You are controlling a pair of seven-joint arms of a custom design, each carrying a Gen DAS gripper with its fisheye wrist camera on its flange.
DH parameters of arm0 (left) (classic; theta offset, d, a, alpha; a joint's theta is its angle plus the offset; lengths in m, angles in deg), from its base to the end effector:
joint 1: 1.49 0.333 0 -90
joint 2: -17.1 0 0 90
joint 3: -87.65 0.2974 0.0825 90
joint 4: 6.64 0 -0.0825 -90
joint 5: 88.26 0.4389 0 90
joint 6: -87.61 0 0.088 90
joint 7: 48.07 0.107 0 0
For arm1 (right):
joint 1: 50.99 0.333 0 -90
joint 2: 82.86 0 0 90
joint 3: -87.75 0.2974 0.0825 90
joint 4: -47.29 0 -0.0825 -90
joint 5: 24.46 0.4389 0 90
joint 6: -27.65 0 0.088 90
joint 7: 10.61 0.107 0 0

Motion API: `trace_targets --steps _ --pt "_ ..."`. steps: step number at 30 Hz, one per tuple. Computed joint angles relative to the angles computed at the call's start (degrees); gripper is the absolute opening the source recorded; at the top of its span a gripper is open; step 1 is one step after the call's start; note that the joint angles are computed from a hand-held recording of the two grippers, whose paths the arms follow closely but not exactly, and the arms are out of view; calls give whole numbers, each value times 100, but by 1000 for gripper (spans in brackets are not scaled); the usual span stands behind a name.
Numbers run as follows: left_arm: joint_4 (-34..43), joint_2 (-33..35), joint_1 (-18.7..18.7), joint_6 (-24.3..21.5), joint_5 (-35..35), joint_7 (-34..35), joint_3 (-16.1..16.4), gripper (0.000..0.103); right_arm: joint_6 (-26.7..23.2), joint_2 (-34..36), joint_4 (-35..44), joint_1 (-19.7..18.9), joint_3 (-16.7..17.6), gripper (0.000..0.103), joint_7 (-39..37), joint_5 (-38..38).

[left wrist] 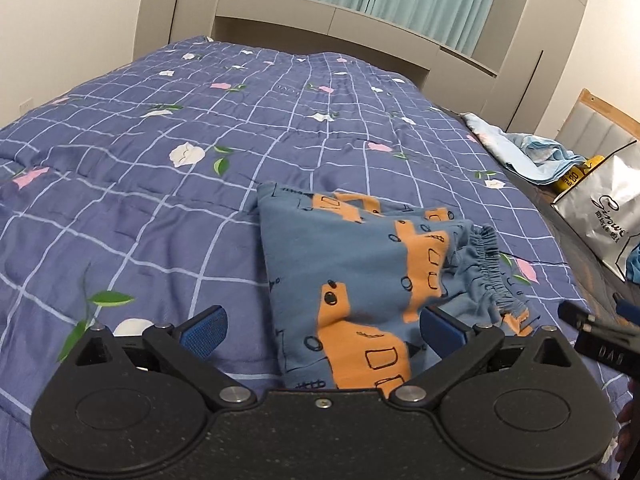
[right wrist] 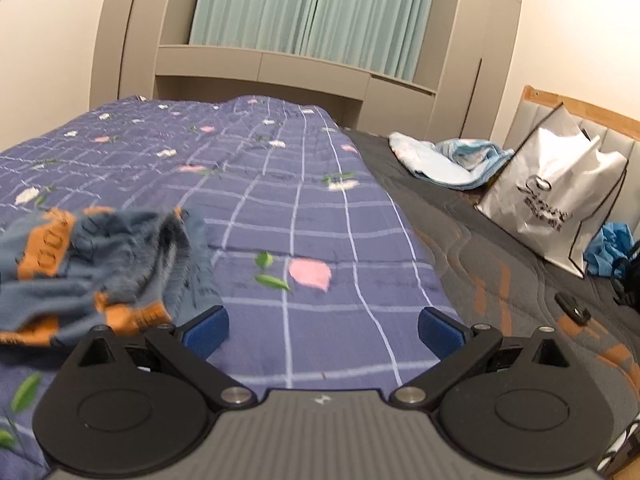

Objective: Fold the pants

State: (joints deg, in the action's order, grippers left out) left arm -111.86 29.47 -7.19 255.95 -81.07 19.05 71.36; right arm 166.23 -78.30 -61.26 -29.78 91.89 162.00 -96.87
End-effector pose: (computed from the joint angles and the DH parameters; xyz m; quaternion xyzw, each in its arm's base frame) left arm 0.6590 -0.2604 0.4819 -0.6180 0.6563 -0.3949 0.1774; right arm 0.6067 0.2813 0.4709 -0.5535 0.6592 -0.4428 0.2511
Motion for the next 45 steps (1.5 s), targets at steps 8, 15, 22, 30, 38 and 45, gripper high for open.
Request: trace_targets --steps 8,15,22,30,38,45 --pt "-8 14 46 -236 -280 220 -93 102 871 407 569 -37 -95 103 -200 298" --pt "-27 -1 42 -317 -462 351 -87 102 1205 1015 1145 17 -145 103 -1345 1679" --pt "-55 -36 29 -289 -514 404 -66 102 383 1160 1349 426 -312 103 -1730 1584" --pt "-131 -120 29 13 -436 323 -9 102 276 730 813 393 -297 103 -1272 1367" --pt "13 -21 4 -287 -273 124 67 102 696 584 689 318 -281 103 -750 480" --pt "940 610 -379 -193 987 -686 556 102 1003 1443 1769 198 -378 103 -1370 673"
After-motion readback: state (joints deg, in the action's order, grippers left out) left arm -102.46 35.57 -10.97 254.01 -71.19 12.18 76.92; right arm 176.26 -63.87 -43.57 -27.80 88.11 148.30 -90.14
